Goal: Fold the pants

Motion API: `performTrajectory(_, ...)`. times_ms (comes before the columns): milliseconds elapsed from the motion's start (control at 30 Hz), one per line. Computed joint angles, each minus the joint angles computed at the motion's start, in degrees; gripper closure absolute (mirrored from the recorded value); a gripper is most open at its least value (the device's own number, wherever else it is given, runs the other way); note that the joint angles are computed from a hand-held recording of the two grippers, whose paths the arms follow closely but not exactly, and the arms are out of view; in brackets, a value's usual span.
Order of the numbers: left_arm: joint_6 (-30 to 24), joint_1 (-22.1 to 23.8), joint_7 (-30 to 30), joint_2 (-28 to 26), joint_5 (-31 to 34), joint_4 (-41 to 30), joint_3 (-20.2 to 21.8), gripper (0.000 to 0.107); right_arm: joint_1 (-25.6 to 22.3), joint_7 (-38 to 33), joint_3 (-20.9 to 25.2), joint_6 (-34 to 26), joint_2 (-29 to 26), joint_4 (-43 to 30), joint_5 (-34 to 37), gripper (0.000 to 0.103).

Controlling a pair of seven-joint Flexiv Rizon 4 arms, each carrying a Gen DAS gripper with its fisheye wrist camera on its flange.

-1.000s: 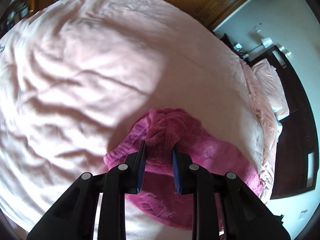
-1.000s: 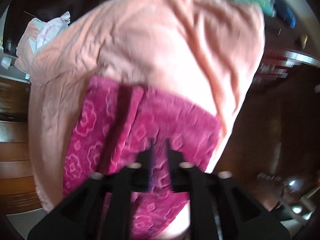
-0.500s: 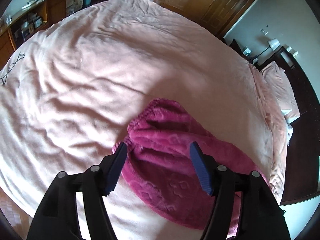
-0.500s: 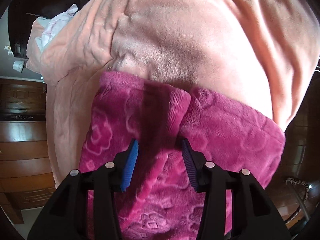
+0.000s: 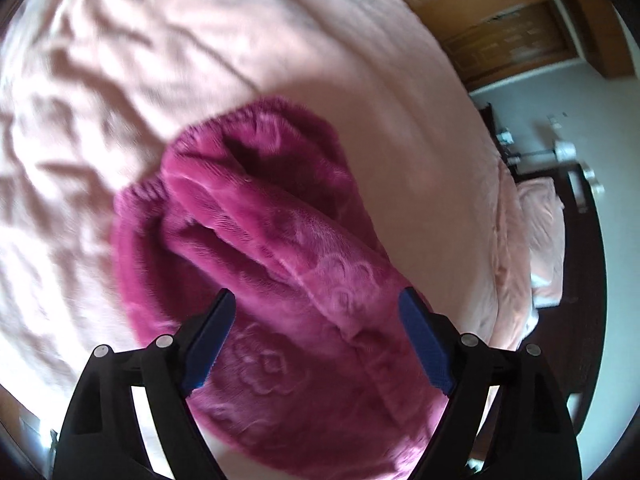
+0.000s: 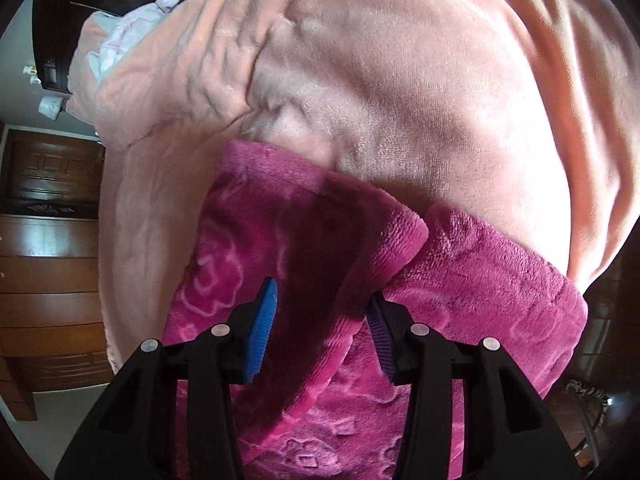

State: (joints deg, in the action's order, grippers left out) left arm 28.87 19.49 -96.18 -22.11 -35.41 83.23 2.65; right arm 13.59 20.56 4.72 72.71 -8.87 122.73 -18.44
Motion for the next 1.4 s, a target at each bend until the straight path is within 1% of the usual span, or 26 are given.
performTrajectory(167,0.4,-0.4,-5.5,-4.8,0.5,-4.2,-0.7,0.024,-0.4,-6.3,1.3,-3.6,-1.8,-3.0,3.9,0.057)
performTrajectory(233,-0.5,-0.4,-7.2,-6.6,1.7,-6.5,-0.8,0.025,-0.2,-7.1,1.2,-3.6,-2.3,-3.5,4.5,0.057)
performTrajectory(267,-1.1,-0.2,-7.8,-7.3,2.2,-7.5,-0.9,0.037,-0.1,-7.6,1.2,-4.2,-2.4,-3.8,4.8,0.058)
performTrajectory(300,-2.5,-0.1,-8.7,-8.2,2.9,-9.0,-1.0,0.062,-0.1,-8.2,1.2,-5.2,-2.5,-4.3,5.2,0.069)
performTrajectory(333,-4.4,0.2,-9.7,-9.2,3.5,-10.6,-1.1,0.074,-0.3,-9.3,1.5,-6.4,-2.5,-4.9,6.1,0.083)
performTrajectory(367,-5.2,0.4,-10.4,-9.6,3.7,-11.3,-1.2,0.092,-0.5,-10.8,1.9,-8.3,-2.6,-6.0,7.5,0.088)
performTrajectory(400,-5.2,0.5,-10.8,-9.6,3.8,-11.6,-1.3,0.096,-0.5,-11.5,2.1,-10.4,-2.3,-6.8,8.2,0.095)
performTrajectory(433,-4.8,0.5,-10.8,-9.4,3.8,-11.6,-1.4,0.098,-0.3,-11.3,1.8,-10.2,-1.8,-6.7,7.7,0.095)
performTrajectory(500,-3.5,0.8,-9.0,-8.7,2.9,-11.8,-2.2,0.099,-0.2,-11.1,1.1,-9.3,-0.9,-6.6,5.9,0.096)
performTrajectory(633,-3.9,1.2,-6.5,-8.1,1.8,-14.1,-3.2,0.1,-0.7,-12.6,0.4,-9.4,0.9,-8.2,3.0,0.097)
performTrajectory(800,-4.0,1.2,-4.1,-6.6,-0.2,-16.5,-4.1,0.1,-1.7,-9.5,-0.3,-8.5,4.3,-8.7,-3.8,0.097)
performTrajectory(900,-3.7,1.0,-2.4,-4.5,-1.0,-15.4,-4.1,0.1,-2.8,-7.3,0.5,-8.8,7.8,-7.1,-7.3,0.097)
performTrajectory(967,-4.1,1.0,-0.9,-2.5,-1.4,-13.2,-3.6,0.1,-3.8,-6.3,1.7,-9.5,11.1,-4.8,-8.1,0.097)
performTrajectory(1067,-4.6,0.8,0.8,1.1,-1.2,-8.6,-2.0,0.1,-4.7,-5.2,4.0,-11.6,15.2,-1.4,-6.8,0.097)
performTrajectory(1167,-5.5,0.8,3.1,5.2,-0.7,-2.4,0.2,0.1,-4.5,-4.3,6.8,-15.2,20.6,3.9,-2.6,0.097)
performTrajectory(1200,-6.1,0.8,4.3,6.5,0.0,-0.4,1.0,0.1,-4.2,-4.0,7.5,-16.3,22.1,5.2,-1.0,0.097)
performTrajectory(1267,-7.1,0.0,7.5,8.6,4.8,2.5,2.6,0.1,-3.1,-2.3,9.1,-18.4,24.4,8.6,3.7,0.097)
performTrajectory(1300,-7.5,-0.3,8.2,9.1,6.1,3.3,3.0,0.1,-2.5,-2.2,9.5,-19.6,24.8,9.2,5.0,0.097)
performTrajectory(1367,-8.5,-0.9,8.7,9.9,9.4,5.6,4.1,0.1,-0.1,-5.7,9.7,-24.1,24.0,9.3,8.3,0.097)
performTrajectory(1400,-8.7,-1.2,8.6,10.3,10.6,6.7,4.4,0.1,0.7,-6.8,9.7,-25.3,23.3,9.1,9.3,0.097)
